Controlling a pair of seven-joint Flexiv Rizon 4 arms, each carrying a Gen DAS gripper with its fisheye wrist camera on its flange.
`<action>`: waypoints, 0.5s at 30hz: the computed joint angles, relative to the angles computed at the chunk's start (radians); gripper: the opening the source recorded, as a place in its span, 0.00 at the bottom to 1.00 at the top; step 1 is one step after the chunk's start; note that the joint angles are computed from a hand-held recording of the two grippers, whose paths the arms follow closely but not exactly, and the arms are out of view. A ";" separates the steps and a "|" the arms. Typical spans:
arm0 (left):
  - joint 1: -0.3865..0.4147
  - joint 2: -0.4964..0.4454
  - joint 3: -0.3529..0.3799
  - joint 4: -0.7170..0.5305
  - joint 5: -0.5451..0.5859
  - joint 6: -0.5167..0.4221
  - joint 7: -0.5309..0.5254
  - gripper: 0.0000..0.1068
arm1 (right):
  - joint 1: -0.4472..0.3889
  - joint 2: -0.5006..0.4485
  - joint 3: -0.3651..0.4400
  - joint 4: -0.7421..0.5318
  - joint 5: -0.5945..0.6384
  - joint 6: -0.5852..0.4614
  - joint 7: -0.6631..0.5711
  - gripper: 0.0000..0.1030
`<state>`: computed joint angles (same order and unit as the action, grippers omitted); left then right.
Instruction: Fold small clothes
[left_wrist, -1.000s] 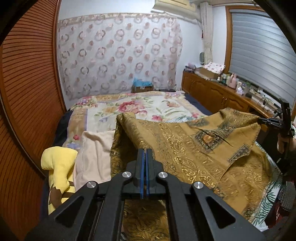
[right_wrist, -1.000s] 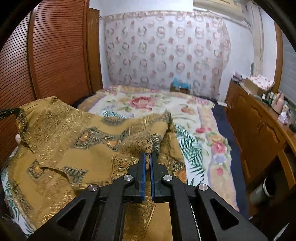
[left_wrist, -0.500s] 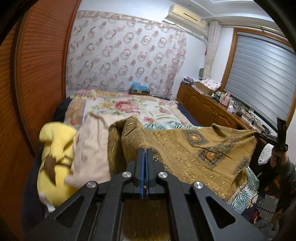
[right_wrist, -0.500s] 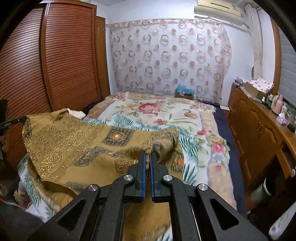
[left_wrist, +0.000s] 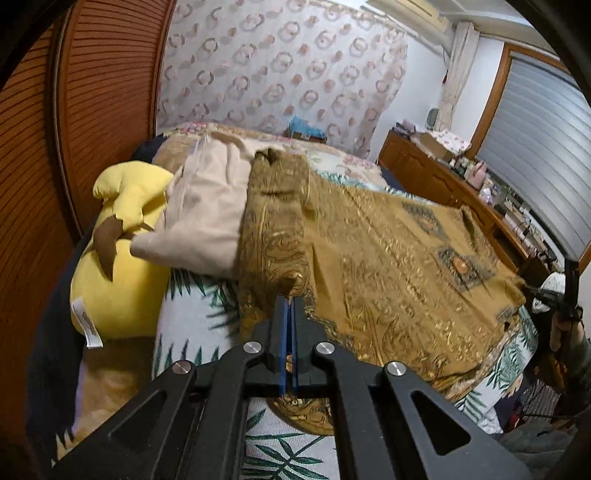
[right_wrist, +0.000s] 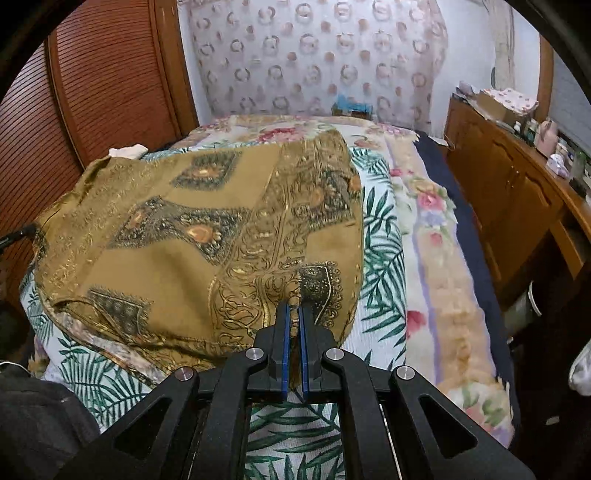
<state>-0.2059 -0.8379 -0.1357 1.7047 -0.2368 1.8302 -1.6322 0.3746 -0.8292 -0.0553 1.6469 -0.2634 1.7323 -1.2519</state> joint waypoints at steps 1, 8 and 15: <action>0.001 -0.003 -0.002 -0.003 0.001 -0.009 0.003 0.02 | -0.003 0.001 0.004 -0.002 0.001 0.004 -0.001 0.04; -0.098 -0.011 0.109 -0.027 -0.031 -0.048 0.009 0.02 | 0.059 0.020 -0.068 0.040 0.047 0.072 0.003 0.07; -0.179 -0.008 0.199 -0.037 -0.049 -0.023 0.026 0.02 | 0.215 0.013 -0.222 0.068 0.160 0.154 -0.024 0.18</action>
